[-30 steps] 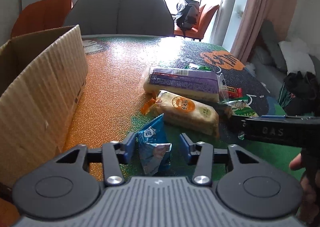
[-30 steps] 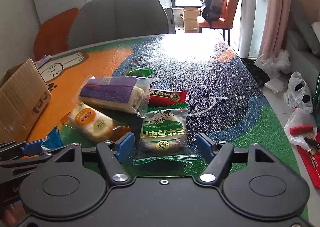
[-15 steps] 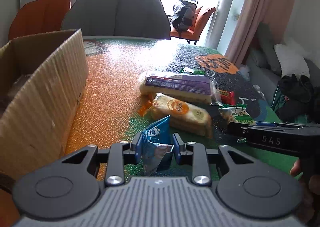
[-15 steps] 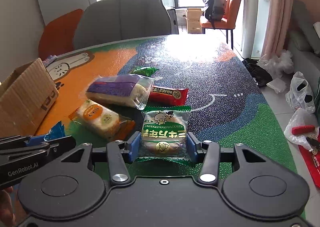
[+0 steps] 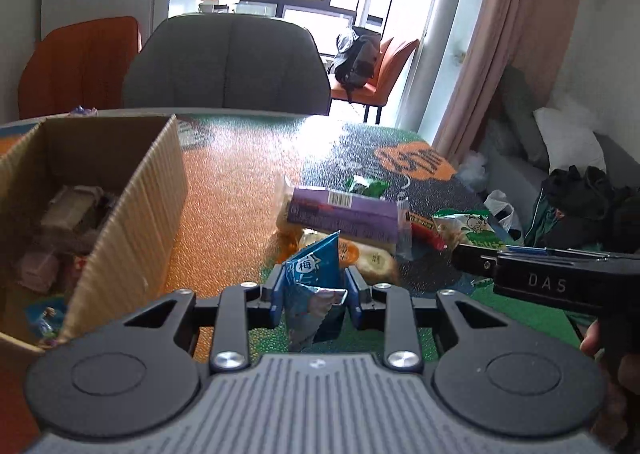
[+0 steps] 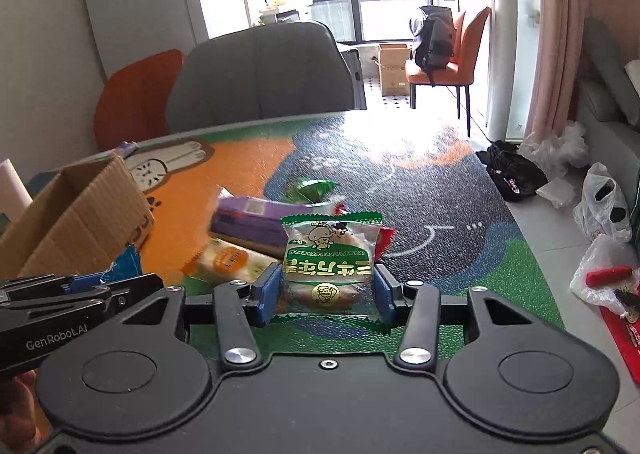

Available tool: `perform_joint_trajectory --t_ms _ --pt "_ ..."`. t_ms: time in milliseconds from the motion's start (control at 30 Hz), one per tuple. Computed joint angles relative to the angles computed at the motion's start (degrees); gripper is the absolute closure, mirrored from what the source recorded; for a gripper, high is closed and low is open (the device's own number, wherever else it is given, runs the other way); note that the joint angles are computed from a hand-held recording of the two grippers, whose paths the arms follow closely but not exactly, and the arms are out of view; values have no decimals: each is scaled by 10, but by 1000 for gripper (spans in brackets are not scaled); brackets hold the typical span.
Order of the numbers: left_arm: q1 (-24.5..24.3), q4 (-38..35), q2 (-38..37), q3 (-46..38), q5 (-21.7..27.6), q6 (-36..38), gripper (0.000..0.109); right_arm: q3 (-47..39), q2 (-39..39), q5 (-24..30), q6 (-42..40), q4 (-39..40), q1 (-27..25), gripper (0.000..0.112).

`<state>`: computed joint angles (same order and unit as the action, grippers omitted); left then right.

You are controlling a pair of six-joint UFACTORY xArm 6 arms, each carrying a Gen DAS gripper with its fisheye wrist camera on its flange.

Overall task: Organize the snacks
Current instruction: 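Lift both held snacks and carry them over the cardboard box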

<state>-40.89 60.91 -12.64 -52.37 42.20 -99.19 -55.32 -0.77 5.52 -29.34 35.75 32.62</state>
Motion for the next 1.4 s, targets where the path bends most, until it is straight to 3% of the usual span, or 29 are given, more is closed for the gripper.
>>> perform_joint_trajectory --t_ms 833,1400 --pt "-6 14 -149 64 65 27 78 -15 -31 -20 89 -79 69 66" --pt "45 -18 -267 149 73 62 78 -62 5 -14 176 -172 113 66"
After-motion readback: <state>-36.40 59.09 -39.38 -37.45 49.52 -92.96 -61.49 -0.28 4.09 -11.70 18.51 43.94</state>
